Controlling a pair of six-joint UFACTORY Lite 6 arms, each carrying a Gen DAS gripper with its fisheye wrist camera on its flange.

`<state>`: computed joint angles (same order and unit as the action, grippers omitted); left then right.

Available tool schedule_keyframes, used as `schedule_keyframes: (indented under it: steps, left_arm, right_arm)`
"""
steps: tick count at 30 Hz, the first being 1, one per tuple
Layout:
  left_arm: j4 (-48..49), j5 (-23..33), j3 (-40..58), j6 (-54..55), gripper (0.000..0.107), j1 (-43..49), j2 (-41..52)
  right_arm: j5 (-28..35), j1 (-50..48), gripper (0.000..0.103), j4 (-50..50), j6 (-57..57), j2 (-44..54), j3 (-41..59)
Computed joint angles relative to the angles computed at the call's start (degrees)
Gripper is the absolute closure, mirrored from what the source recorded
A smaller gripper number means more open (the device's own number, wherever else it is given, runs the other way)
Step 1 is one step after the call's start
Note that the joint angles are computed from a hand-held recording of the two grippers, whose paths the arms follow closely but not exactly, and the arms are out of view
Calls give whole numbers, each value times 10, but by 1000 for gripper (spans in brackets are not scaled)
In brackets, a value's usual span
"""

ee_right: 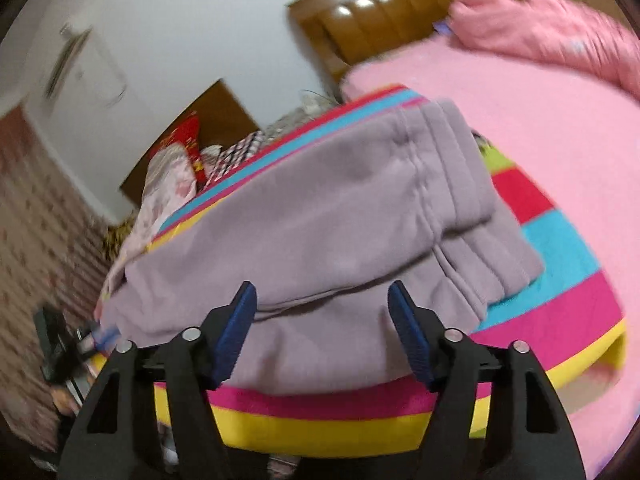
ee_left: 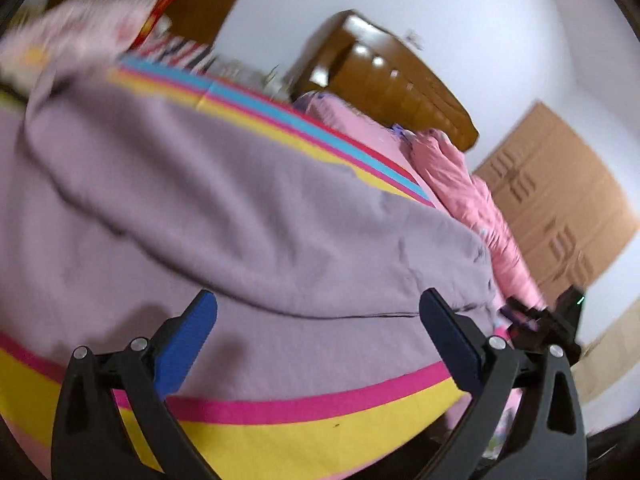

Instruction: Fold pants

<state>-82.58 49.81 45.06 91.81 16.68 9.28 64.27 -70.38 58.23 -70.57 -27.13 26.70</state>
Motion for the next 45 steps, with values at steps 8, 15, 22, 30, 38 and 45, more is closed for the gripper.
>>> schedule_keyframes:
  steps: [8,15,22,30,38,45]
  left_arm:
    - [16,10,42,-43,7,23,43]
    - [24,-14,52,-62,11,36,65]
    - [22,-17,84,-107,20,51,97]
    - [52,-72,146,-218,47,19,128]
    - [57,-50,195,-232,103,23,163]
    - [85,48,352,-286,103,28,117]
  right_arm:
    - [-75,63,37,30,73,131,66]
    - [-133,104,64,29,95,141,76]
    - [-128,79,82,28,66,153,75]
    - [-103,53,82,33,37,172,82]
    - [-104,58,91,17,64,123,84]
    - [-31,73,94,24,120,116,228]
